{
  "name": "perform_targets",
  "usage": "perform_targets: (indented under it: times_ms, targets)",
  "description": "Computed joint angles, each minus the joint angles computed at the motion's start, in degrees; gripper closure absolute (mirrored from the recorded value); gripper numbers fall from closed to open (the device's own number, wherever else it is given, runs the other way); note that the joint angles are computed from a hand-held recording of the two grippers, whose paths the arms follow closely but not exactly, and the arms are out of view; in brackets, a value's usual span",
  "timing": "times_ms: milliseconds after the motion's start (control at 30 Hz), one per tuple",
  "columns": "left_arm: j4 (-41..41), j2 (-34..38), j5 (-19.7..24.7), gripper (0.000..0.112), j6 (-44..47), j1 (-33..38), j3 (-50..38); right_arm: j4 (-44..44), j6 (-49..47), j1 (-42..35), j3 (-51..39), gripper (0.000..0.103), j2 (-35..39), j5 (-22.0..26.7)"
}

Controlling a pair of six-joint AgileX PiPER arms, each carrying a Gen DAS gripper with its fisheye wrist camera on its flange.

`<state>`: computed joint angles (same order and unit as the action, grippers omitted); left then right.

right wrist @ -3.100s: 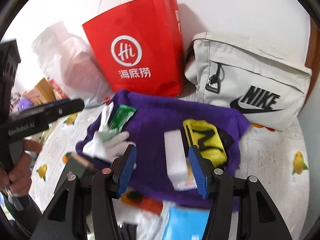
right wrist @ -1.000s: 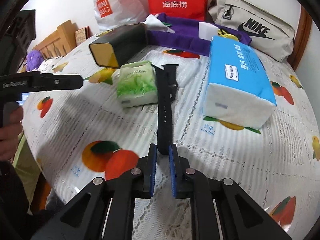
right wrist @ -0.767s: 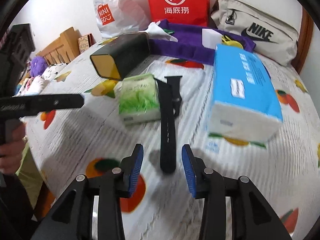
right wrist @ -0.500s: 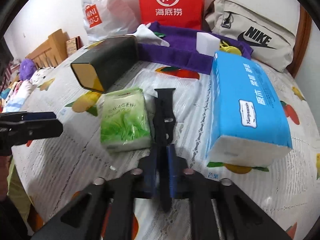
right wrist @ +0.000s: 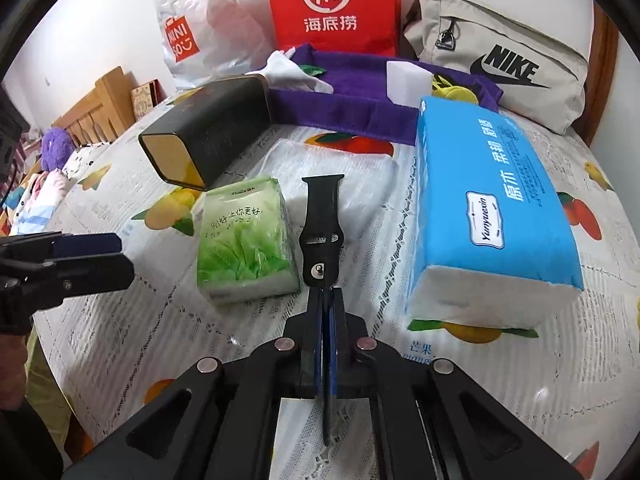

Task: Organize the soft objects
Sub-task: 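Grasp the green tea tissue packet with the left gripper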

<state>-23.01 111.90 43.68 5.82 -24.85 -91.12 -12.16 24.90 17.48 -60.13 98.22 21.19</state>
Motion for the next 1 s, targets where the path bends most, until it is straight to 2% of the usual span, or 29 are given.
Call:
perform_targets:
  times_ms: [67, 167, 233, 333, 567, 800, 1000]
  targets:
    - [-0.8, 0.5, 0.1, 0.05, 0.4, -0.2, -0.7, -0.4, 0.1, 0.1, 1.5, 0.1, -1.7, 0.2]
    - [0.4, 1.9, 0.4, 0.048, -1.3, -1.4, -2.9, 3.8, -4.6, -0.6, 4.9, 0.1, -5.4, -0.7]
    - [3.0, 3.0, 0.4, 0.045, -3.7, -3.0, -4.7, 4.7, -5.7, -0.7, 6.6, 0.1, -7.3, -0.9]
    - [7.0, 5.2, 1.9, 0.045, -7.7, -5.4, -8.7, 1.1, -2.8, -0.4, 9.6, 0.1, -10.1, -1.6]
    - [14.4, 10.3, 5.7, 0.045, -17.0, -8.9, -18.5, 4.1, -7.1, -2.7, 15.5, 0.1, -15.1, -2.2]
    - [23.3, 19.7, 14.5, 0.044, -24.0, -12.5, -34.2, 4.2, -6.7, -5.3, 20.0, 0.1, -17.5, -4.0]
    - [28.2, 23.7, 18.0, 0.04, -25.9, -14.4, -40.3, 9.2, -11.5, -6.8, 20.5, 0.1, -17.0, -4.8]
